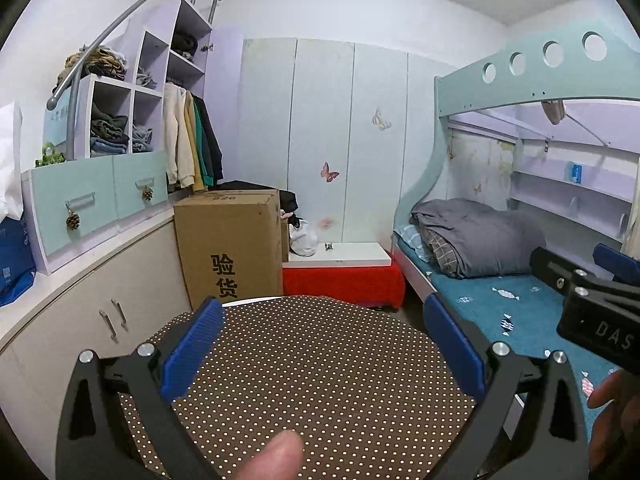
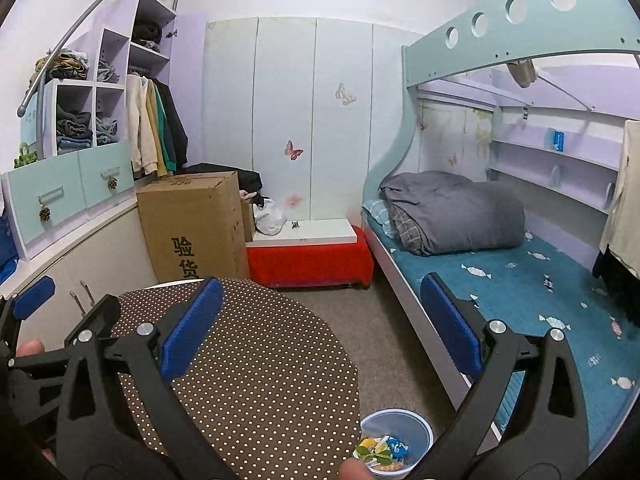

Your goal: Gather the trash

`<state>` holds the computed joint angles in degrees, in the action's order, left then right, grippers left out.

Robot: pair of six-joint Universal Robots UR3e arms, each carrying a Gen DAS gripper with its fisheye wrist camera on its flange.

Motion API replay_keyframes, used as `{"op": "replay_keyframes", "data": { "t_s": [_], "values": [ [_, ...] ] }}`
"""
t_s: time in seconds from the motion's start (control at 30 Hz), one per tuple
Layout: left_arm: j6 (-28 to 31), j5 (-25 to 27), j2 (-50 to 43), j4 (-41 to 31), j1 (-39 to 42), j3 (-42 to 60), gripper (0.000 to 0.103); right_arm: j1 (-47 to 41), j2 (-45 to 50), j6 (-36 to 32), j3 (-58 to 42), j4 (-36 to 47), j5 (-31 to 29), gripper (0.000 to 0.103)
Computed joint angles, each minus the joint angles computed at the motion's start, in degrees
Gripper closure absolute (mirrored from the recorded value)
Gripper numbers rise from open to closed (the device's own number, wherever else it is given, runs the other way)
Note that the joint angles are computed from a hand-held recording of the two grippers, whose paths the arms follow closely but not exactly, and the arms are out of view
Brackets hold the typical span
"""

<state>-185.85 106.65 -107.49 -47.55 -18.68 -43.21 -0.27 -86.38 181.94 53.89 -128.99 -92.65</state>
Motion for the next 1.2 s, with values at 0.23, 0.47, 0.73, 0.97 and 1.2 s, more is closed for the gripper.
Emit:
{"op": "replay_keyframes", "data": {
  "t_s": [0.23, 0.47, 0.73, 0.97, 1.2],
  "values": [
    [-0.1, -1.0, 0.3, -0.9, 0.6, 0.2, 0.005, 0.1, 0.0, 0.3, -0.1, 0.1, -0.1, 0.006],
    [-0.4, -0.3, 0.7, -0.5, 0.4, -0.4, 0.005, 0.7, 0.3, 0.6, -0.2, -0.2, -0.7, 0.006],
    [-0.1, 0.1, 1.3, 0.3, 0.5, -1.4, 0.005, 1.4, 0.6, 1.0, -0.7, -0.1, -1.2, 0.006],
    [0.1, -1.1, 2.2, 0.7, 1.5, -2.6, 0.005, 2.2, 1.2, 1.4, -1.5, 0.0, -2.1, 0.006],
    [0.0, -1.5, 2.5, 0.5, 1.8, -2.7, 0.005, 1.8, 1.4, 1.3, -2.3, 0.7, -1.5, 0.006]
  ]
}}
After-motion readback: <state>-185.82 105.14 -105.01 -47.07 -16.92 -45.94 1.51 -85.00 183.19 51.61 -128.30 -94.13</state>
